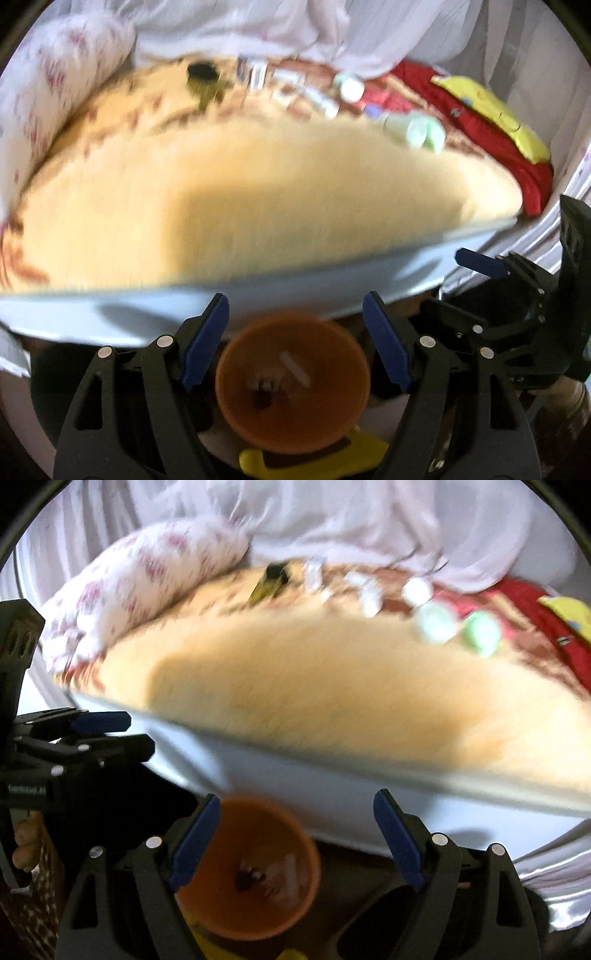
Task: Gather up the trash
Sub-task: 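Drop the dark bottle and green bottle into the orange bin with both tools, then grasp the pale green jar with the right tool while the left tool grasps another jar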
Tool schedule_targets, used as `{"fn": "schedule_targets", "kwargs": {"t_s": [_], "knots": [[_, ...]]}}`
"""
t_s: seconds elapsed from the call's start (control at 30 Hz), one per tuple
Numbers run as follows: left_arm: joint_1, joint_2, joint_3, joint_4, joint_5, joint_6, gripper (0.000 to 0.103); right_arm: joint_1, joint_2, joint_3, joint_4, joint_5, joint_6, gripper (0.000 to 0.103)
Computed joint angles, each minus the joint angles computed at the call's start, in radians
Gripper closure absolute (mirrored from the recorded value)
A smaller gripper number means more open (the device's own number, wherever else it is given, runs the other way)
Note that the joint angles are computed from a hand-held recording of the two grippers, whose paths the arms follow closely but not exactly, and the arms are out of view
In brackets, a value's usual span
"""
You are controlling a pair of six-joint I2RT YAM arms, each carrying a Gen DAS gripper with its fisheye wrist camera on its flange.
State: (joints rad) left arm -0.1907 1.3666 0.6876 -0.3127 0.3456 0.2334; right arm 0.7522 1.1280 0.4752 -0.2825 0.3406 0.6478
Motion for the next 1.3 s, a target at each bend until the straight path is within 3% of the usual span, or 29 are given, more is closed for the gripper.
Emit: {"fn": "schedule_targets", "kwargs": {"t_s": [0.13,0.23,0.33,0.43,0.57,0.73,0.87,0.9,0.93,1.07,1.3], "knots": [[-0.082,-0.02,0.038,0.022,-0.042,-0.055,0.03,-0.138,-0.139,0.021,-0.083,0.076,-0.127,0.02],[-0.136,-0.019,0.031,0.061,-0.069,-0.088,0.03,-0.37,-0.154,0.073,-0.045,0.0,-0.274,0.019],[-0.18,-0.01,0.025,0.087,-0.092,-0.107,0.03,-0.589,-0.035,0.164,0.014,-0.101,-0.359,0.019],[-0.203,-0.003,0.023,0.095,-0.111,-0.105,0.03,-0.736,0.178,0.306,0.054,-0.179,-0.377,0.019],[-0.207,0.006,0.024,0.104,-0.118,-0.105,0.03,-0.79,0.41,0.488,0.031,-0.16,-0.393,0.02],[-0.19,0.04,0.034,0.113,-0.11,-0.112,0.03,-0.819,0.543,0.598,-0.03,-0.185,-0.392,0.021],[-0.179,0.067,0.045,0.115,-0.098,-0.109,0.03,-0.856,0.63,0.678,-0.098,-0.265,-0.378,0.037],[-0.181,0.07,0.046,0.116,-0.099,-0.108,0.03,-0.867,0.655,0.698,-0.121,-0.294,-0.372,0.045],[-0.183,0.074,0.048,0.118,-0.101,-0.106,0.03,-0.874,0.671,0.709,-0.136,-0.312,-0.366,0.052],[-0.197,0.088,0.061,0.12,-0.111,-0.11,0.03,-0.906,0.657,0.664,-0.093,-0.383,-0.359,0.054],[-0.281,0.181,0.198,0.116,-0.106,-0.187,0.03,-0.885,0.365,0.419,0.051,-0.323,-0.365,0.055]]}}
